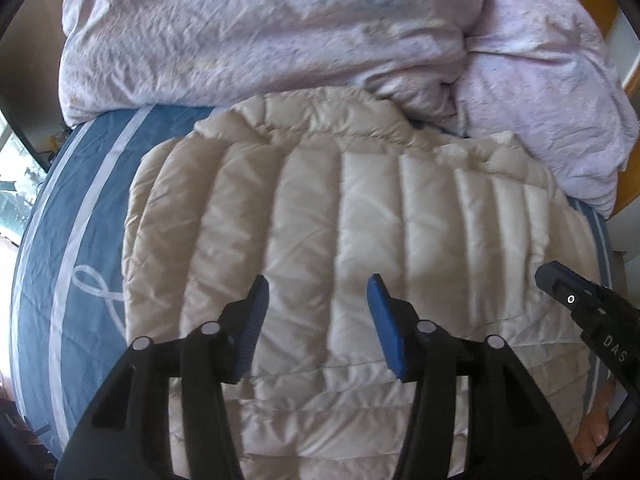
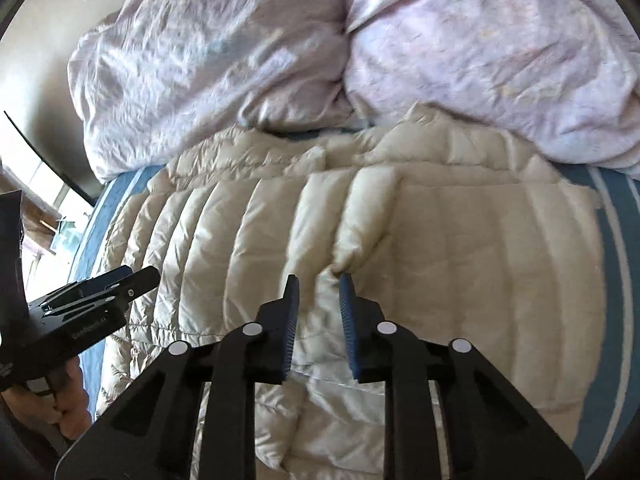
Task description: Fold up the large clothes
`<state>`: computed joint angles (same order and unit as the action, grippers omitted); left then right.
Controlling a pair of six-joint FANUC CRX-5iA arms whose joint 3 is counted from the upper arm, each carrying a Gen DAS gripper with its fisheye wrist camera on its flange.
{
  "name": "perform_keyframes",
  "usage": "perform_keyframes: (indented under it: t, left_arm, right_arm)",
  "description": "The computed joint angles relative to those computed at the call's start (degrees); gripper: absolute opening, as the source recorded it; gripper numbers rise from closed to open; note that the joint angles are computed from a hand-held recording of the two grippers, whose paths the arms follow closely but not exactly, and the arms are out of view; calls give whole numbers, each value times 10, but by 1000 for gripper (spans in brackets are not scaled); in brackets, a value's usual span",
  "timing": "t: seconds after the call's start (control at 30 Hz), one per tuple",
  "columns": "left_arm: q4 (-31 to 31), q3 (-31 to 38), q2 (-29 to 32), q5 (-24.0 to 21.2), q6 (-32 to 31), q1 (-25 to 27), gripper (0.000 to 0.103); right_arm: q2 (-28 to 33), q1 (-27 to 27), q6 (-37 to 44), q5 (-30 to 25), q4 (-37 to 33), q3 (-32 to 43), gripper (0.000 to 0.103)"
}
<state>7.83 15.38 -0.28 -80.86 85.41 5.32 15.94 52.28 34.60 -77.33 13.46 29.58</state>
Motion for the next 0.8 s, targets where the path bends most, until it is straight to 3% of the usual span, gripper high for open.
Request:
perform_keyframes:
  t: [0.37, 0.63, 0.7, 0.77, 0.8]
  left_arm:
    - [-16, 15, 19, -29, -15, 20, 54]
    - [1, -3, 10, -24, -33, 39, 54]
    - [20, -16, -4, -24, -52, 55, 54]
    - [40, -34, -23, -24, -72, 77, 58]
    - [54, -49, -37, -26, -84, 95, 60]
  right_arm:
    - [12, -22, -32, -37, -46, -8, 14]
    - [-8, -35, -60, -4, -75, -34, 14]
    - [-14, -45, -61, -7, -102, -28, 19]
    - [-33, -51, -63, -4, -125, -32, 35]
    - [-39, -48, -65, -5, -124, -34, 51]
